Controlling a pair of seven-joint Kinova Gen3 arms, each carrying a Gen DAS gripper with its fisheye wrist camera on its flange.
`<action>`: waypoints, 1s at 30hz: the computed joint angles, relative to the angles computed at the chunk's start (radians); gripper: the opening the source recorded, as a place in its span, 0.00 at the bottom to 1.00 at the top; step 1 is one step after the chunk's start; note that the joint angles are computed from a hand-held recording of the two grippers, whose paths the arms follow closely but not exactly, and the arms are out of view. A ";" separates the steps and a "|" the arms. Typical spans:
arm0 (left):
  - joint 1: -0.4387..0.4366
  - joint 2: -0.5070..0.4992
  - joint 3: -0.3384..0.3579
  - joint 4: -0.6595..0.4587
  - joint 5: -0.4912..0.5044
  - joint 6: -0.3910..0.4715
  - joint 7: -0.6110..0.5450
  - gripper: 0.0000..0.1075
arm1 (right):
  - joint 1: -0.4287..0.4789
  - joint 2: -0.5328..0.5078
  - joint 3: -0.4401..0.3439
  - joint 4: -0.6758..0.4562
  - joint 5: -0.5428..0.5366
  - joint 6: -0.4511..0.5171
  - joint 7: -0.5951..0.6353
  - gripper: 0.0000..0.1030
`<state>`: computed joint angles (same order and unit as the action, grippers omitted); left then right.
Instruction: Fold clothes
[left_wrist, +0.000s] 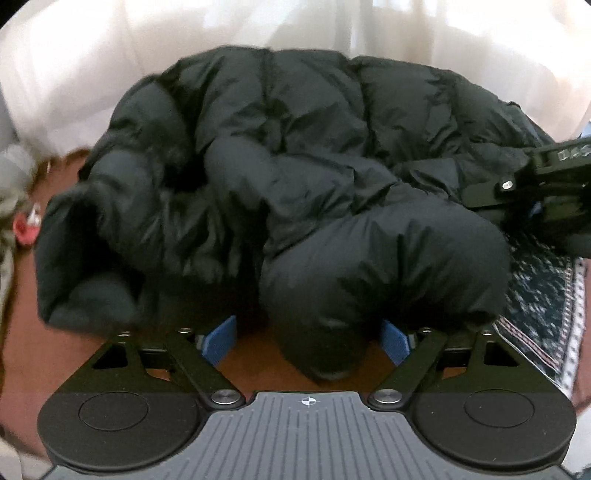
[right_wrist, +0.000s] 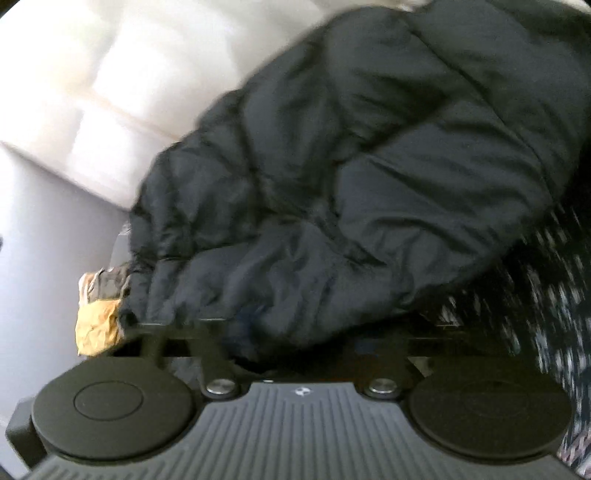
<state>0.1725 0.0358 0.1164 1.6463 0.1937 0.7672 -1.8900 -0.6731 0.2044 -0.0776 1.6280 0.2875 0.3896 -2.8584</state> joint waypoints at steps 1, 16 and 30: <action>-0.004 0.014 0.011 -0.016 -0.001 -0.001 0.002 0.44 | -0.015 -0.006 0.012 -0.009 0.025 0.001 0.008 0.20; 0.045 -0.011 0.024 -0.283 -0.035 -0.124 0.177 0.18 | 0.025 -0.133 -0.076 -0.236 0.329 0.153 0.233 0.10; 0.135 -0.010 0.077 -0.559 -0.178 -0.083 0.330 0.18 | 0.090 -0.210 -0.184 -0.438 0.296 0.298 0.563 0.08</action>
